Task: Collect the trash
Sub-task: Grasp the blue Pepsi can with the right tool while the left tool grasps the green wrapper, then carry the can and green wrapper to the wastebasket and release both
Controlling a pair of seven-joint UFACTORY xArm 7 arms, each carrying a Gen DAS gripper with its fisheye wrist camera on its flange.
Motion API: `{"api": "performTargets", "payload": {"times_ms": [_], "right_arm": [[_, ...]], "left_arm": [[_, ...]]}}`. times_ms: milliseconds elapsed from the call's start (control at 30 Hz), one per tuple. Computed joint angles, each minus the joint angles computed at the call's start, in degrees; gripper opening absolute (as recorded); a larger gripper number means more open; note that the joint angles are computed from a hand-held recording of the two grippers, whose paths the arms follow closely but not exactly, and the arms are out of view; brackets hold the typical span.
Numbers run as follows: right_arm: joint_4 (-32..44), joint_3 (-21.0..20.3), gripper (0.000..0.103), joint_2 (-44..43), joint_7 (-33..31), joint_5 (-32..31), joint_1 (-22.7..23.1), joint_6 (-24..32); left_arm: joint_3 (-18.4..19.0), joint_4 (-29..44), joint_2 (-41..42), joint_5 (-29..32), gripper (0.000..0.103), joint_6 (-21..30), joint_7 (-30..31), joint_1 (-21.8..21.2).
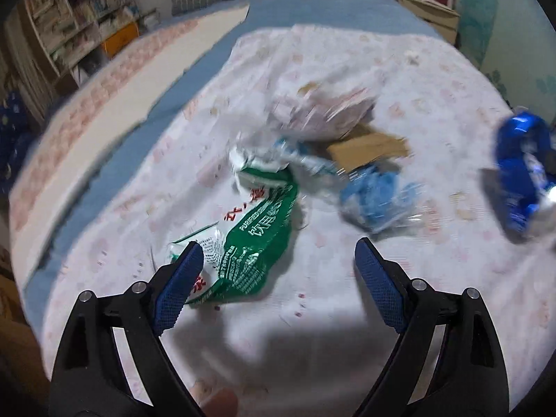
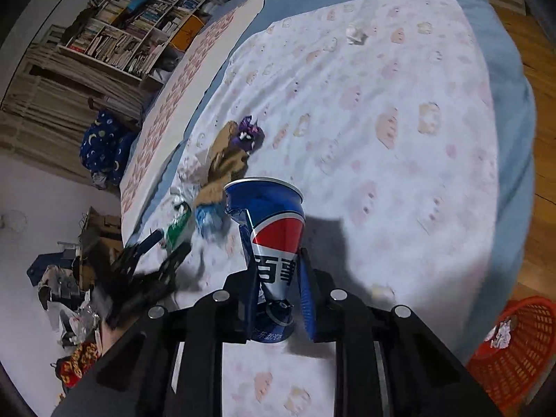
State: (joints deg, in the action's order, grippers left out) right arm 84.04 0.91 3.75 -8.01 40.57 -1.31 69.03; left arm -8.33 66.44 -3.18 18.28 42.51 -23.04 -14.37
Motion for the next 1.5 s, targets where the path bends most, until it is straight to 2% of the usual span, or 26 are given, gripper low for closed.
{"api": "performTargets", "payload": {"times_ms": [33, 67, 100, 167, 267, 367, 533, 633, 733, 800, 900, 967, 1067, 1167, 1233, 1300, 1333, 1500], "right_arm": [[-1.08, -0.22, 0.021, -1.04, -0.41, 0.07, -0.25, 0.13], [-1.78, -0.15, 0.021, -1.34, -0.6, 0.31, -0.08, -0.37], [-2.61, -0.31, 0.021, -1.92, -1.03, 0.71, -0.14, -0.49], [-3.86, -0.76, 0.021, -3.08, -1.78, 1.1, -0.27, -0.53], [-4.65, -1.44, 0.021, -3.93, -2.32, 2.13, -0.49, -0.25], [-4.26, -2.36, 0.021, -5.0, -2.68, 2.84, -1.02, 1.03], [1.76, -3.62, 0.021, -4.9, -3.27, 2.3, -2.27, 4.37], [6.5, -5.21, 0.021, -5.97, -4.69, 1.35, -4.11, 8.22], [9.19, -7.87, 0.021, -8.5, -6.83, 1.08, -6.68, 12.5], [10.21, -10.15, 0.021, -10.84, -9.21, -0.42, -8.7, 15.26], [8.77, -13.7, 0.021, -14.99, -13.0, -3.73, -11.45, 17.67], [5.12, -16.17, 0.021, -18.83, -16.68, -8.52, -13.66, 17.47], [-2.84, -17.74, 0.021, -24.46, -18.21, -16.84, -16.31, 14.63], [-12.73, -20.51, 0.021, -29.0, -19.79, -22.3, -19.04, 11.91], [-19.44, -22.15, 0.021, -30.71, -20.53, -24.99, -20.87, 8.99], [-26.52, -23.35, 0.021, -31.12, -20.6, -26.58, -22.76, 5.55], [-28.94, -23.86, 0.021, -30.77, -21.13, -26.94, -23.38, 4.13], [-38.11, -21.74, 0.021, -28.66, -19.46, -30.66, -26.26, -3.52]], "left_arm": [[0.54, 0.09, 0.46, -2.57, 0.057, 0.25, 0.5, 0.28], [0.74, 0.5, 0.82, -3.43, 0.038, 1.25, -0.09, 0.49], [0.92, 0.35, 0.56, -3.81, 0.036, 1.35, -0.68, 0.69], [1.29, -0.45, -0.6, -5.08, 0.016, 0.25, -1.21, 1.2], [1.68, -1.46, -3.09, -7.54, 0.011, -0.79, -2.1, 1.91], [0.87, -0.92, -6.4, -6.78, 0.01, 0.31, -3.96, 2.52], [-2.08, 0.22, -13.9, -3.41, 0.01, -0.53, -7.13, 3.24], [-4.37, 2.75, -15.37, -5.42, 0.01, -1.41, -8.3, 1.59], [-7.64, 7.11, -12.24, -8.44, 0.01, -2.86, -8.48, -2.41], [-11.09, 11.67, -6.97, -8.35, 0.01, -4.03, -9.62, -5.89], [-14.12, 18.53, 1.86, -5.71, 0.01, -4.65, -10.99, -11.59], [-16.0, 24.86, 9.7, -1.54, 0.01, -3.35, -12.23, -16.44], [-16.67, 32.23, 19.87, -0.49, 0.01, -1.71, -10.93, -22.85], [-15.52, 38.31, 29.0, 0.36, 0.01, 1.66, -9.36, -28.85], [-13.79, 39.91, 33.52, 1.79, 0.01, 2.16, -7.96, -32.29], [-12.77, 41.4, 37.92, 0.73, 0.01, 2.78, -6.27, -34.34], [-11.76, 43.94, 40.98, 0.21, 0.01, 5.41, -6.23, -35.92], [-8.4, 52.2, 49.02, -4.57, 0.01, 9.96, -5.73, -39.69]]}}
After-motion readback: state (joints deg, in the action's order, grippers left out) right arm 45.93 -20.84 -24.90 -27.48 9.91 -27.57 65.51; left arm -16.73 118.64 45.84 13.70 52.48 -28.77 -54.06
